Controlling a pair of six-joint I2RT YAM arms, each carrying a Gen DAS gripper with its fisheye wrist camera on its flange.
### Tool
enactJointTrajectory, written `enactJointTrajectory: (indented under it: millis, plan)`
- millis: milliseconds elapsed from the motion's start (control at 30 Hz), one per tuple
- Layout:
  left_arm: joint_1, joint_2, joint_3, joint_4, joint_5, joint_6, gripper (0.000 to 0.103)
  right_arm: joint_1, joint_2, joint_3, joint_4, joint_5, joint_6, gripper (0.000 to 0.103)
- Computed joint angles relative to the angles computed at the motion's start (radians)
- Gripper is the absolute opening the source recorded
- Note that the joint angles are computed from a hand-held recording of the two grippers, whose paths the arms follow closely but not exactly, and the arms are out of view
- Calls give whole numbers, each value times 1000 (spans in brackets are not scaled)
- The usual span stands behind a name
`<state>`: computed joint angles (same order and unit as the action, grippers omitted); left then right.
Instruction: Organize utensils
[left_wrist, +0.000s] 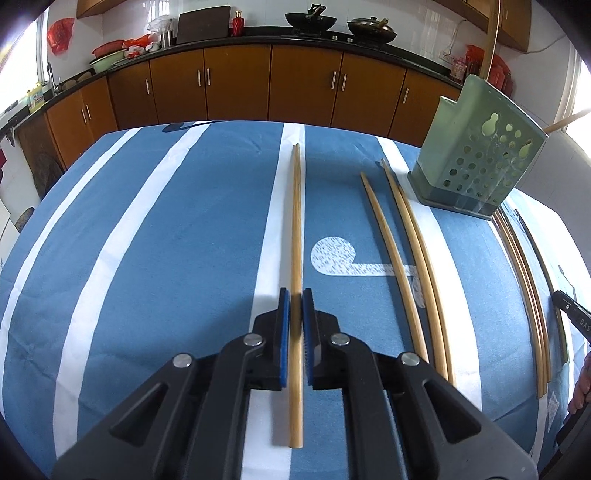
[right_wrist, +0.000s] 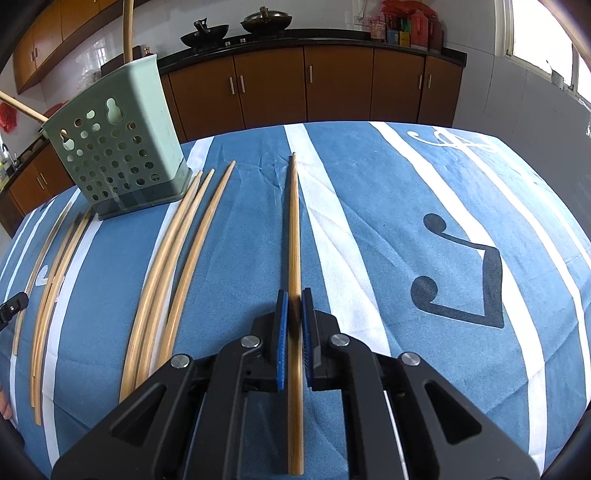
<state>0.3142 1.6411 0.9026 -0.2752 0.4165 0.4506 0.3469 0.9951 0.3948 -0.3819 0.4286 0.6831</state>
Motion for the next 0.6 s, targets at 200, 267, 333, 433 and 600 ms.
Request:
enactJointTrajectory:
  millis: [200,267,333,433,600]
  plan:
    - [3,0,2,-6,7,-2,9,4,1,-1,5,0,6,9]
    - [8,6,9,-14,17,-2,9,2,-2,-3,5,-2,6,9]
    - [11,10,13,-18,26,-5,9,0,-3,-3,5,-4,4,9]
    - [19,17,22,-29,41,-6,9,0,-2,-2,6,-5,5,9]
    - [20,16,23,-33,45,-7,9,-1,1,-1,9,-7,7,9]
